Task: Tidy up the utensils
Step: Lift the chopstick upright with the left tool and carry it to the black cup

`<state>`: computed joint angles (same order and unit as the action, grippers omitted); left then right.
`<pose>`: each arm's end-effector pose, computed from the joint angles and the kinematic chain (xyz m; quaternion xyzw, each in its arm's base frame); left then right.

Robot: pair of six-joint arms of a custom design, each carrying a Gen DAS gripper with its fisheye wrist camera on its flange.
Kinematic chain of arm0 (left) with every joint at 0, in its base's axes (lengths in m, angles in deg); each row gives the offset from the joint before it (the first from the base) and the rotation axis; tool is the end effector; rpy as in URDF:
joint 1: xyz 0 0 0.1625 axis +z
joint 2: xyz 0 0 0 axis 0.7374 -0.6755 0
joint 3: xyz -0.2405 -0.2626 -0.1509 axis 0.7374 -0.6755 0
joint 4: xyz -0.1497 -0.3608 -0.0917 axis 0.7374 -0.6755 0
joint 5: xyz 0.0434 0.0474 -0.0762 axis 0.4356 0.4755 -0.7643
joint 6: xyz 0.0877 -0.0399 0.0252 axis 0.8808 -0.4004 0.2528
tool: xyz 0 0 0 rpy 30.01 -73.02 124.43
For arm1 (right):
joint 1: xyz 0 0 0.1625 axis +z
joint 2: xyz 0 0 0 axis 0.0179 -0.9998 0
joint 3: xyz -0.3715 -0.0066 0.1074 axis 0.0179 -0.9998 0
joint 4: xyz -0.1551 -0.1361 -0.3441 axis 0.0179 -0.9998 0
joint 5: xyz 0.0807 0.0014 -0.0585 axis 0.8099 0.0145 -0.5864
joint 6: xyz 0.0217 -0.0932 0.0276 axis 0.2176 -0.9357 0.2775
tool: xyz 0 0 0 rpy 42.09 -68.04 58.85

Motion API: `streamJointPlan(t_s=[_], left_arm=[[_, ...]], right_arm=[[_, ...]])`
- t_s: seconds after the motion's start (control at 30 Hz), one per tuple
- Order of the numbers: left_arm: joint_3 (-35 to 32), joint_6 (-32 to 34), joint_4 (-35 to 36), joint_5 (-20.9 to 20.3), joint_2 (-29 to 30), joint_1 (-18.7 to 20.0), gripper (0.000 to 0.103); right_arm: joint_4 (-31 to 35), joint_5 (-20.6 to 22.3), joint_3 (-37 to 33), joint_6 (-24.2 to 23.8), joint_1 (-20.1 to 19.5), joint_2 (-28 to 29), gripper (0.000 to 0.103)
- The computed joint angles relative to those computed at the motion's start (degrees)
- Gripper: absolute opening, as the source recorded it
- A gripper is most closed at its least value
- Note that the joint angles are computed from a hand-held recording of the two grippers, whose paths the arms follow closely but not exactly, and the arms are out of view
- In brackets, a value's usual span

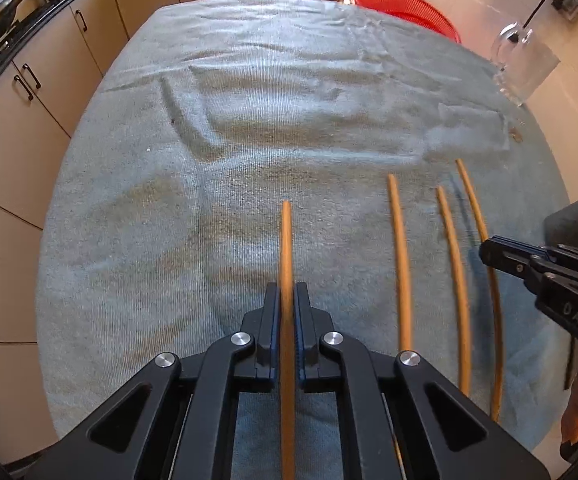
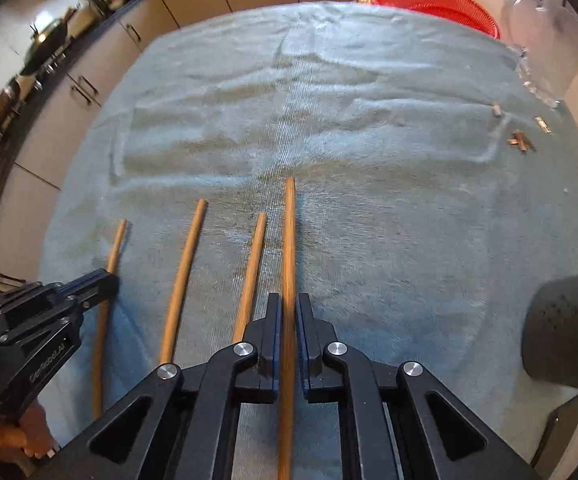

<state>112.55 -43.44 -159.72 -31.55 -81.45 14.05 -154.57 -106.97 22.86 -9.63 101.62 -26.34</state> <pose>-0.1019 -0.5892 0.1402 0.2385 0.9224 -0.0621 0.2975 0.1984 -0.5493 0.0366 -0.0403 -0.9412 0.1818 0.2818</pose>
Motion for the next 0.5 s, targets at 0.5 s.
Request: streamJointPlan(t_s=[0.5], left_arm=[[11.3, -0.1, -9.7, -1.4, -16.7, -6.3, 0.006]], right_arm=[[-28.0, -3.2, 15.3, -6.0, 9.6, -9.3, 0.007]])
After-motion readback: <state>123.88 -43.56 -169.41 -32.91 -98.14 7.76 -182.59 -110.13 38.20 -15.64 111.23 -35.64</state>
